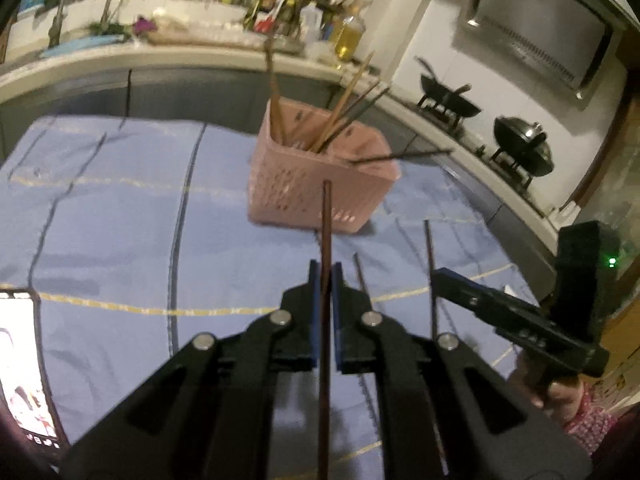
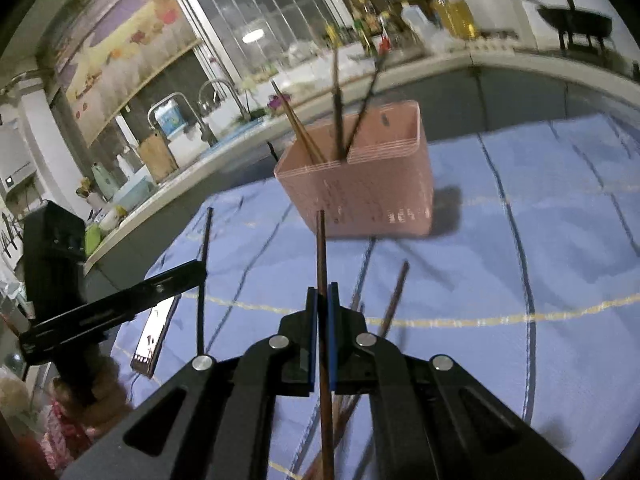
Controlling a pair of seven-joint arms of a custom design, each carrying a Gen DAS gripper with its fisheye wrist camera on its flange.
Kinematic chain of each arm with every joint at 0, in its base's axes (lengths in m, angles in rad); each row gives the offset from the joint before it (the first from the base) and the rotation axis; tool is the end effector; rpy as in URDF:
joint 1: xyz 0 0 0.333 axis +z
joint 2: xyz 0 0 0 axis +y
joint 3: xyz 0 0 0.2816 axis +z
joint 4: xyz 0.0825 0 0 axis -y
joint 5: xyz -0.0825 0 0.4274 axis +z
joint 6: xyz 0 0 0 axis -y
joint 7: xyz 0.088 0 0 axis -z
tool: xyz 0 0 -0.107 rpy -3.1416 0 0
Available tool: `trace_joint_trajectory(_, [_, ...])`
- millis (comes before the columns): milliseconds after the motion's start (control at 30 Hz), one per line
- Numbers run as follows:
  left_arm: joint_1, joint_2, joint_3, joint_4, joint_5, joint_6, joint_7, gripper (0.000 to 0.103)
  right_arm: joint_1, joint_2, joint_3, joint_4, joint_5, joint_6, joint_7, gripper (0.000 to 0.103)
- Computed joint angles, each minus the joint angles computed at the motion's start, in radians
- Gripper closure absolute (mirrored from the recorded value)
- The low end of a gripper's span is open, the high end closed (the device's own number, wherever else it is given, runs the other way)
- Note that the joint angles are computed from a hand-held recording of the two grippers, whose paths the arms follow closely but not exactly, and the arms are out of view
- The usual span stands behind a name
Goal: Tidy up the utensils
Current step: 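Lift both held chopsticks and carry them above the pink basket, then lower both chopsticks into the pink basket and open both tools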
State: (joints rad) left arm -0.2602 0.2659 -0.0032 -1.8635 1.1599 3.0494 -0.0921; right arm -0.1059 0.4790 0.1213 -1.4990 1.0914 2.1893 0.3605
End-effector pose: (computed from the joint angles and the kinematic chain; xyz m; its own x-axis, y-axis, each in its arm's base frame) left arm 0.6317 -0.2441 0.3921 0.0939 -0.9284 0.3595 -0.5670 -0.3467 -0.7472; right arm 0.7441 0.0305 0.3870 0.6774 -0.6219 -0.3929 -0.6275 -0.2098 -0.7498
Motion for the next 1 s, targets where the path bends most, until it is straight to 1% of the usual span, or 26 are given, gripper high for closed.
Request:
trace_joint_trajectory(67, [-0.021,-0.02,0.018,0.002,0.075,-0.007,-0.064,0.098,-0.005,-0.009,0.008,-0.003,0.027,0.009,-0.014,0.098])
trace_joint_trajectory(133, [-0.018,-0.033,0.013,0.005,0.129,-0.013,-0.108,0.098,-0.011,-0.023,0.015,-0.011,0.069,0.018,-0.041,0.099])
trace_joint_trajectory(200, [-0.003,-0.044,-0.003,0.007,0.154,-0.021,-0.124,0.098,-0.015,-0.028,0.017,-0.008,0.104,0.018,-0.058,0.099])
trace_joint_trajectory(267, [0.01,-0.053,-0.016,0.01,0.176,-0.023,-0.135,0.098,-0.017,-0.035,0.018,-0.004,0.132,0.02,-0.075,0.099])
trace_joint_trajectory(300, [0.017,-0.055,-0.023,0.014,0.183,-0.027,-0.135,0.098,-0.018,-0.039,0.019,-0.002,0.148,0.019,-0.088,0.103])
trace_joint_trajectory(467, [0.043,-0.068,-0.045,0.047,0.209,-0.031,-0.128,0.098,-0.01,-0.045,0.021,0.024,0.194,0.015,-0.124,0.103])
trace_joint_trajectory(567, [0.051,-0.076,-0.053,0.074,0.212,-0.053,-0.106,0.098,0.004,-0.036,0.024,0.058,0.198,0.023,-0.14,0.103])
trace_joint_trajectory(667, [0.057,-0.088,-0.06,0.092,0.222,-0.077,-0.094,0.098,0.022,-0.006,0.014,0.107,0.119,-0.005,-0.083,0.103])
trace_joint_trajectory(733, [0.06,-0.098,-0.064,0.088,0.234,-0.092,-0.097,0.098,0.04,0.041,0.0,0.164,0.023,-0.031,0.001,0.103])
trace_joint_trajectory(767, [0.063,-0.106,-0.066,0.08,0.245,-0.093,-0.107,0.098,0.057,0.066,-0.022,0.197,-0.023,-0.065,0.034,0.103])
trace_joint_trajectory(800, [0.069,-0.115,-0.068,0.067,0.249,-0.093,-0.115,0.098,0.061,0.122,-0.02,0.264,-0.126,-0.115,0.104,0.103])
trace_joint_trajectory(867, [0.082,-0.126,-0.076,0.042,0.226,-0.089,-0.112,0.098,0.075,0.202,-0.027,0.357,-0.231,-0.171,0.178,0.102])
trace_joint_trajectory(933, [0.096,-0.139,-0.08,0.007,0.201,-0.076,-0.11,0.098,0.082,0.249,-0.021,0.404,-0.303,-0.202,0.208,0.098])
trace_joint_trajectory(967, [0.1,-0.147,-0.081,-0.007,0.201,-0.075,-0.115,0.098,0.084,0.269,-0.017,0.425,-0.335,-0.223,0.224,0.091])
trace_joint_trajectory(1000, [0.105,-0.158,-0.082,-0.027,0.199,-0.078,-0.12,0.098,0.088,0.299,-0.013,0.46,-0.369,-0.258,0.25,0.077])
